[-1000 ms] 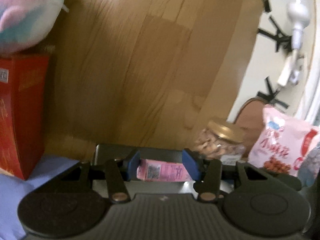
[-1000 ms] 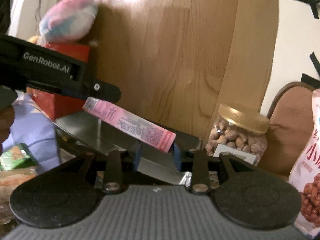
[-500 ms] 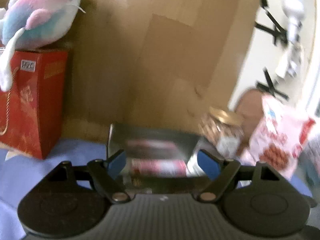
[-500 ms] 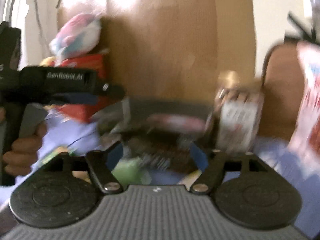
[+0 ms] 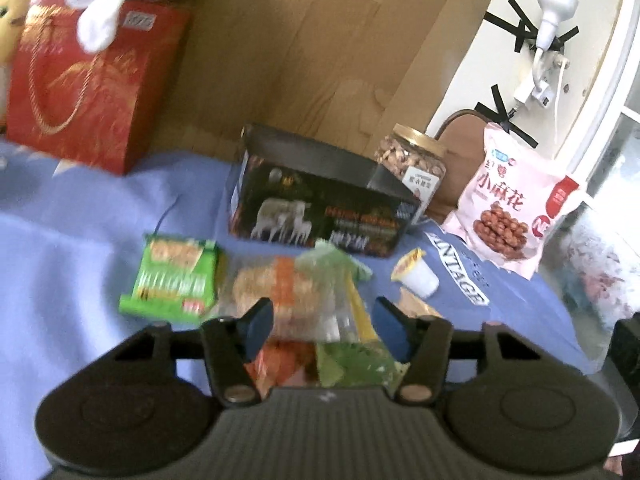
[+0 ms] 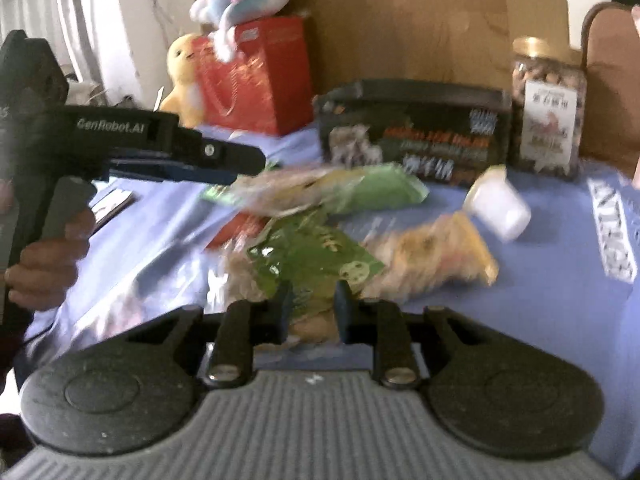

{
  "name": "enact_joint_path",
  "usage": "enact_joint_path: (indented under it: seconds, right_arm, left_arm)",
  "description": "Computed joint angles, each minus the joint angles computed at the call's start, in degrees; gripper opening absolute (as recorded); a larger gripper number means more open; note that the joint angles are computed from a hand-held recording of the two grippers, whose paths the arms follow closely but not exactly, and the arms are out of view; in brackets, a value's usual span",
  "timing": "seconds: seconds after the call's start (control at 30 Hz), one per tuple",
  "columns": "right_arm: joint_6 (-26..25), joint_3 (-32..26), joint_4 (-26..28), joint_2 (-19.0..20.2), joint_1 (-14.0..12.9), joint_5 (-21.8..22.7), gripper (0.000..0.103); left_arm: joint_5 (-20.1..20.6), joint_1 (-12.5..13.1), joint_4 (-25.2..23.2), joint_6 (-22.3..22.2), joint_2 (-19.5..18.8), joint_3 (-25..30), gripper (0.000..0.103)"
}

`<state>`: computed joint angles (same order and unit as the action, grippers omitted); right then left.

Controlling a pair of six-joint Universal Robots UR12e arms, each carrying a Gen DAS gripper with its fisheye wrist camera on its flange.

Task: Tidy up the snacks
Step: 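Grasp the green packet from the pile with the left tool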

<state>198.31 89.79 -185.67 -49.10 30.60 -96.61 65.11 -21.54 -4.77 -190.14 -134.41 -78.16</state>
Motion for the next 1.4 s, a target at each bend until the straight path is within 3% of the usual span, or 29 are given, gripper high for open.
enact_joint_path:
  seconds: [0.17,0.27,0.33,0.47,0.57,0.63,0.7,0.77,0.87,1.17,1.4]
  right_arm:
    - [1.9,2.79,-3.1,-1.24,0.47,-0.03,0.033]
    - [3.81,3.77,-4.88,-1.65,0.3,-0.66,0.051]
    - [7.71,4.22,-5.41,-1.76,-0.54,1.25,0.051]
    - [20.62,4.89,-8.53,-1.13,-3.2,9.36,0.051]
    - [28.5,3.39,-9.29,0.5,-4.91,15.43,0.048]
    - [30.44,1.9,-8.79,1.54,-5.19,15.74,0.018]
    - [30.38,1.14,-8.72,1.92,-4.86,14.05,0.01]
    - [28.65,1.54,-9.33,1.62,-4.44,12.04,0.01]
    - [27.19,3.81,-11.98,0.69,-4.46,10.86,0.01]
    - [24.2,6.27,-19.41,-1.08,-5.13,8.43,0.009]
    - [16.92,-2.79,-17.91,2.12,-6.36,6.73,0.009]
  left_arm:
    - [-1.01,0.56,0.92,0.07,1.75,-3.54,0.054]
    - [-3.09,0.83,-0.92,0.25,1.92,-3.69,0.054]
    - [-3.24,0.58,-2.73,0.74,1.56,-2.8,0.054]
    - [-5.26,0.2,-8.43,1.95,-0.23,0.71,0.056]
    - [-5.45,-0.11,-10.37,2.07,-1.76,3.12,0.057]
    - [-5.22,-0.35,-10.34,1.12,-2.12,3.8,0.053]
    - [-4.31,-0.82,-10.62,1.33,-2.19,4.0,0.043]
    - [-1.5,-1.62,-10.56,3.5,-2.1,3.79,0.027]
    - [-3.13,-1.96,-9.09,3.91,-2.08,3.12,0.018]
    - [-2.86,-2.84,-2.77,4.89,-1.41,4.33,0.018]
    - [-0.03,-2.08,-3.89,1.25,-7.04,16.88,0.018]
